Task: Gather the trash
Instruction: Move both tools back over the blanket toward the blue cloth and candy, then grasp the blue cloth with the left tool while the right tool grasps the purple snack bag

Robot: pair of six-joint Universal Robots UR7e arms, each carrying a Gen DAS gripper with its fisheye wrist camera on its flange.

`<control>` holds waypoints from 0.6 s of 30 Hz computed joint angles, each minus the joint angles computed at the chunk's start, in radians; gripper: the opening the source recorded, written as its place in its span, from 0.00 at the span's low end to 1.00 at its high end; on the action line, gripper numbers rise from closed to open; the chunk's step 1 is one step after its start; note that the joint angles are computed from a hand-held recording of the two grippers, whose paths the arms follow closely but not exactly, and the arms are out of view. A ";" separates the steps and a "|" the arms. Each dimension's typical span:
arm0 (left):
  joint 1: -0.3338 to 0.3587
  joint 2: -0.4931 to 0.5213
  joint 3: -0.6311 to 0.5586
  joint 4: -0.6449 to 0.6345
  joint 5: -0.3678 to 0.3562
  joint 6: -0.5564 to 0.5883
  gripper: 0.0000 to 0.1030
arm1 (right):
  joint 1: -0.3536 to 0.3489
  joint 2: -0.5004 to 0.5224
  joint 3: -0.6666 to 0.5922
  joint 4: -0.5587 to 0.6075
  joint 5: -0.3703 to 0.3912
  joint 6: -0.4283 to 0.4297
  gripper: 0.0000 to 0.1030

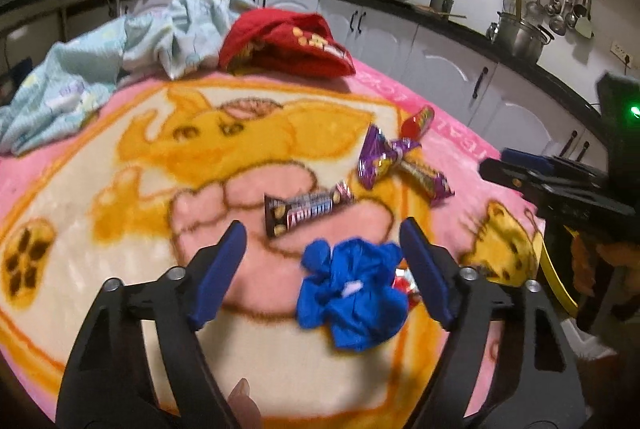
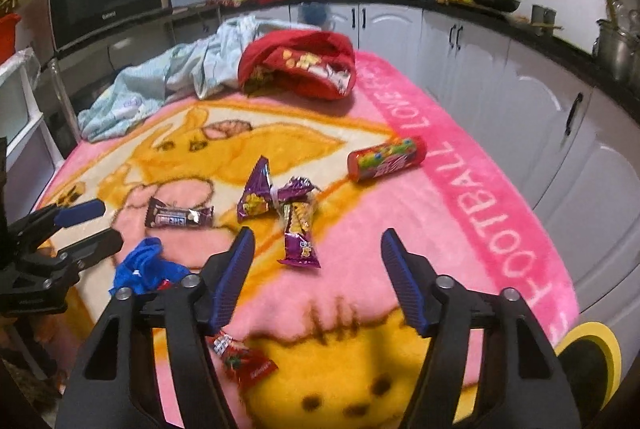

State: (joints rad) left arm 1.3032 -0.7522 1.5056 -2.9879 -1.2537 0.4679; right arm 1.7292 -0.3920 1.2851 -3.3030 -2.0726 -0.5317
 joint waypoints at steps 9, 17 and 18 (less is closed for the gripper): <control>0.025 -0.003 -0.013 0.127 -0.070 -0.039 0.55 | -0.013 0.074 -0.141 0.160 -0.011 0.043 0.48; 0.031 0.007 -0.031 0.197 -0.071 -0.060 0.46 | -0.033 0.100 -0.193 0.259 -0.017 0.101 0.24; 0.032 0.007 -0.032 0.199 -0.073 -0.061 0.45 | -0.034 0.099 -0.186 0.250 -0.018 0.096 0.24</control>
